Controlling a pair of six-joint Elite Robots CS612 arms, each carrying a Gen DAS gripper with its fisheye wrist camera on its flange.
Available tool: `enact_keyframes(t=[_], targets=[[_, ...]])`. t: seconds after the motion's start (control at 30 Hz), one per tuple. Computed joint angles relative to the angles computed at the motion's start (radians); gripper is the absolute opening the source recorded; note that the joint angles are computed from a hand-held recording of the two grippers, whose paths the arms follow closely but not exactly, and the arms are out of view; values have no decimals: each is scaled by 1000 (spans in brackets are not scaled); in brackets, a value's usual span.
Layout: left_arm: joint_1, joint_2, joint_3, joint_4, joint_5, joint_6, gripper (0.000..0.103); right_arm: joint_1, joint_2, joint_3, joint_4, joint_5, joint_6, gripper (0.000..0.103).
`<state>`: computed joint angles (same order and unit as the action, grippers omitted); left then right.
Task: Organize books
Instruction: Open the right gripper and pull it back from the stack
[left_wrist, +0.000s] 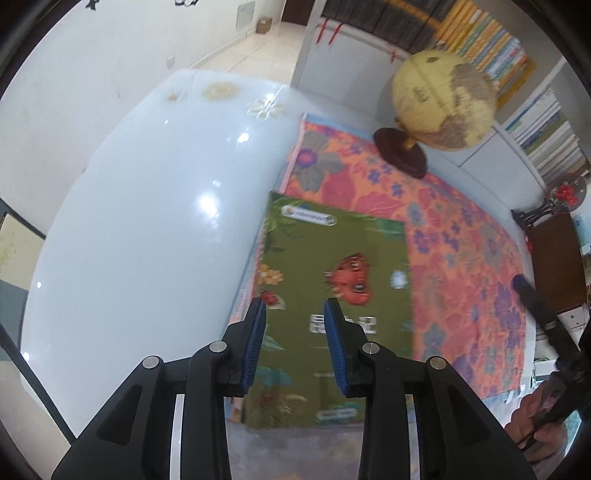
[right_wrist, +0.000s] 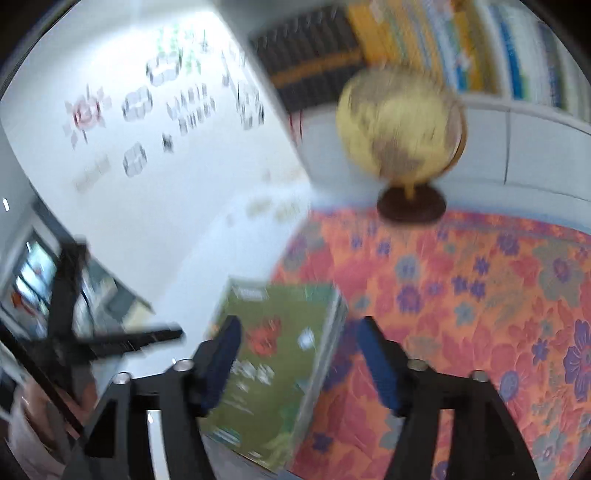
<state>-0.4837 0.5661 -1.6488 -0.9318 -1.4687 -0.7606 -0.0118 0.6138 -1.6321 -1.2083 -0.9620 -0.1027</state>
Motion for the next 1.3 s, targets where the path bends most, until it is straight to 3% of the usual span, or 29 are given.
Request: enact_keyframes(t=[0.07,0.13,0.2,0.33,0.43,0.63,0.7,1.07,1.27,1.3], targets=[[-18,-16,5,27,41,1,30,7,-32,10,58,-87,7,77],[-37,-34,16,64,78,11,30,30,-75,27,179,-262,-26,67],[-59,-49,19,103,107,11,30,25,-84,7,244,-297,-31,60],[-103,-68,9,148,169,27,30,19,-98,-49,320,-361,-90,61],[-135,-69,-1,135,206,37,30,4,-96,-91,333,-348,-76,63],[-162,-51,-6,115,194,10,30,12,-62,-149,306,-384,-107,63],[-173,-48,-6,132,215,0,30,8,-54,-156,315,-359,-110,63],[-180,-33,-18,132,226,-7,30,24,-50,-147,321,-386,-130,63],[-179,-36,-4,138,224,11,41,24,-51,-136,343,-386,-118,63],[-179,-37,0,140,224,20,54,24,-52,-136,348,-385,-115,63]])
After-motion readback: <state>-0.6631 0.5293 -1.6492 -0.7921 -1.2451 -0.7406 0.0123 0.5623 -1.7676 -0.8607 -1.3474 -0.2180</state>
